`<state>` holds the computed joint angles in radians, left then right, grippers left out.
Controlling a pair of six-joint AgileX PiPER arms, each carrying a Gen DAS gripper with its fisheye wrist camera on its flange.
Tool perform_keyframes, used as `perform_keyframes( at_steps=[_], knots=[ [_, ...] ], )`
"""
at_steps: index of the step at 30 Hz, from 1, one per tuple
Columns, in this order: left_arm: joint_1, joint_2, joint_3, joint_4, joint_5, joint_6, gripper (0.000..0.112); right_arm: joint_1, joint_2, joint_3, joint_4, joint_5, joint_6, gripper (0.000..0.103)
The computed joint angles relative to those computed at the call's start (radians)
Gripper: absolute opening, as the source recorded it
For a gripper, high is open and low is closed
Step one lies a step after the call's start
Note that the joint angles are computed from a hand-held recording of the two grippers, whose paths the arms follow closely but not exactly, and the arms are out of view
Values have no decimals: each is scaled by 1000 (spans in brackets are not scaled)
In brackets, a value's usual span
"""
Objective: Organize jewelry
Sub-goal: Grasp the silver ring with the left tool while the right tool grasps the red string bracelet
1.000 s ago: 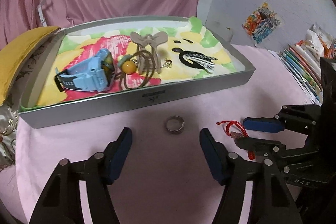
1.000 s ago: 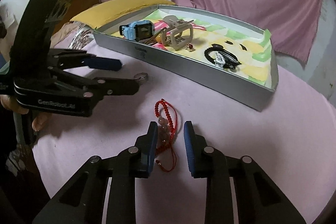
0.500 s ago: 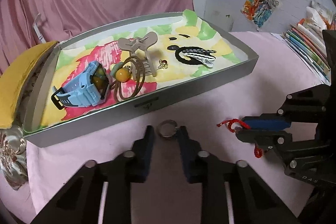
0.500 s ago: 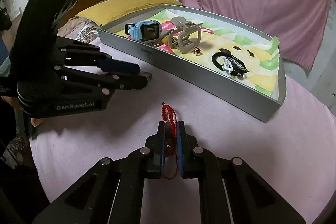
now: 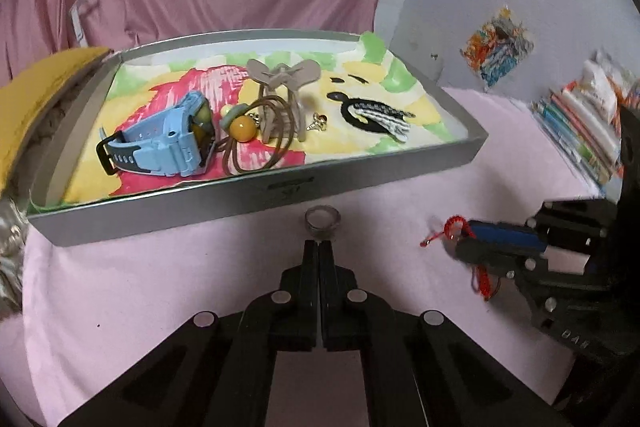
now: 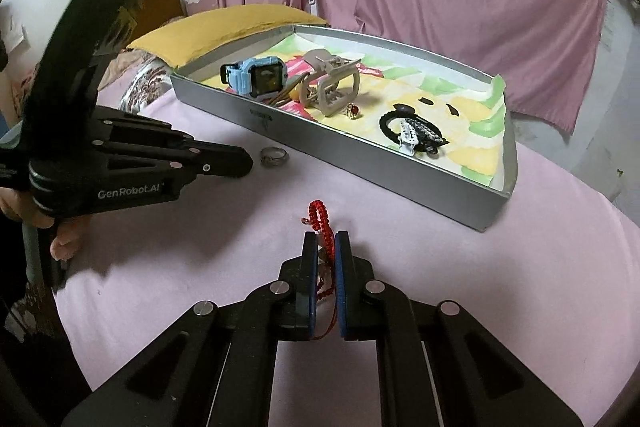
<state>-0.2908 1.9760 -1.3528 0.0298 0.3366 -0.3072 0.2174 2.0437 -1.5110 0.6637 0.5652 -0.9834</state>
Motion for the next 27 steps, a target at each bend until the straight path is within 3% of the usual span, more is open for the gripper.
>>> perform_keyframes(
  at_steps=[10, 21, 27],
  knots=[
    [-9, 15, -23, 28, 9, -19, 3, -20, 25, -34, 22, 40, 21, 7],
    [-11, 55, -96, 23, 44, 6, 18, -35, 71, -104, 8, 94, 70, 7],
    [-15, 75, -133, 41, 65, -14, 18, -41, 88, -127, 11, 115, 77, 7]
  ],
)
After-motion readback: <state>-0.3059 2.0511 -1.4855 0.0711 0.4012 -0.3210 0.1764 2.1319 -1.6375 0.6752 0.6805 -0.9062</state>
